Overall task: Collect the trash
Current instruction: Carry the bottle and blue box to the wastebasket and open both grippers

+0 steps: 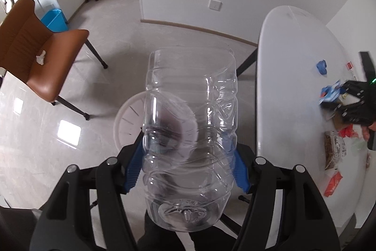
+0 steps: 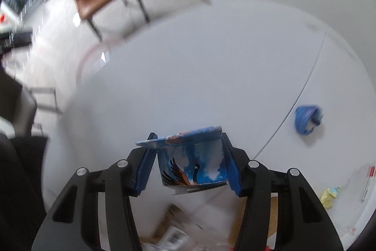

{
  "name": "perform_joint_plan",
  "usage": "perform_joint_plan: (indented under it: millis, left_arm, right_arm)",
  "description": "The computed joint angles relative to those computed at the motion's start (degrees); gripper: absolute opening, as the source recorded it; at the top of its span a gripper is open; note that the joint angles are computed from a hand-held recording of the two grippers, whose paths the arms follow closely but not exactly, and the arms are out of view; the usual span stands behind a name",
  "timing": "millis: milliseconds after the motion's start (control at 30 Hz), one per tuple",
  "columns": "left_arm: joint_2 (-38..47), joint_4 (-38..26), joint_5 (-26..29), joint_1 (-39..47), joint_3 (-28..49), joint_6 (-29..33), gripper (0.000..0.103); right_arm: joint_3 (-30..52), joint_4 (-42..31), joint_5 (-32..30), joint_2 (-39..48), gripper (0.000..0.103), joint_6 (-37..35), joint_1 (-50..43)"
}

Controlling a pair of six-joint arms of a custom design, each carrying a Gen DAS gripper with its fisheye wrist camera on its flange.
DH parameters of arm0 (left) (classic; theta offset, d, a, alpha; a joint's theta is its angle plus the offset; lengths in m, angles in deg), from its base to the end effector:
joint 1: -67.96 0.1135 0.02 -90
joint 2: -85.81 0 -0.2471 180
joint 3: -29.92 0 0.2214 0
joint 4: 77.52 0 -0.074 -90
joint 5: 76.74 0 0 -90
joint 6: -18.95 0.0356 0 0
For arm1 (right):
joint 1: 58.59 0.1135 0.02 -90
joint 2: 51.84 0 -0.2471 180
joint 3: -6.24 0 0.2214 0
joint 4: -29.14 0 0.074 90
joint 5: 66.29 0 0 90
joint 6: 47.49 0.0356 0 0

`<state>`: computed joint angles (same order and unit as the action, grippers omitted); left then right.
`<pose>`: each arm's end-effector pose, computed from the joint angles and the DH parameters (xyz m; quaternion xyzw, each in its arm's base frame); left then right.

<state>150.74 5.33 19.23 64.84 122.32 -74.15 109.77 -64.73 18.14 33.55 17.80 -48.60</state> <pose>0.1493 -0.0118 0.3369 0.0094 0.9830 -0.0607 0.1731 0.2333 0.0446 0.3227 -0.3013 0.9442 0.0319 0.1292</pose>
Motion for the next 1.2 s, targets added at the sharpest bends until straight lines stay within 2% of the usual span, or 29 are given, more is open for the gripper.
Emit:
perform_joint_plan:
  millis: [100,167,300,367,500,600,733,900,1000,1200]
  left_arm:
    - [-0.07,0.43,1.31,4.21,-0.60,3.65,0.062]
    - [0.26,1.01,3.02,8.47,-1.71,7.86,0.062]
    - [2.26,5.97,4.84,13.90,-7.46,15.13,0.062]
    - [4.40,10.21,3.35,14.44,-12.11,16.96,0.062]
    - [10.74,19.59,3.43,16.86,-21.50,20.17,0.063]
    - [17.59,26.89,4.81,18.82,-26.51,21.30,0.079]
    - [23.45,32.07,5.05,20.78,-29.08,23.44,0.084]
    - [18.93,25.81,6.94,28.63,-24.30,28.50,0.092]
    - [15.76,17.86,9.05,37.32,-16.17,35.04,0.095]
    - [14.82,9.46,10.97,50.16,-3.98,46.25,0.095]
  right_arm:
    - [2.14,1.35,0.09,-2.96,0.054,8.12,3.70]
    - [4.81,2.19,0.95,-4.17,0.054,15.96,7.24]
    - [9.55,3.41,2.54,-5.18,0.054,29.47,13.18]
    - [9.92,4.34,4.82,-6.52,0.054,35.66,17.71]
    - [9.76,4.60,14.28,-7.59,0.054,50.62,32.63]
    - [10.44,4.13,16.71,-5.43,0.054,58.22,39.75]
    - [10.79,5.47,16.71,-0.73,0.054,63.41,44.03]
    - [14.46,6.53,16.50,5.81,0.054,67.00,48.34]
    - [13.36,11.59,14.83,9.32,0.056,67.53,49.43]
    - [10.24,22.44,8.88,19.23,0.059,67.12,47.77]
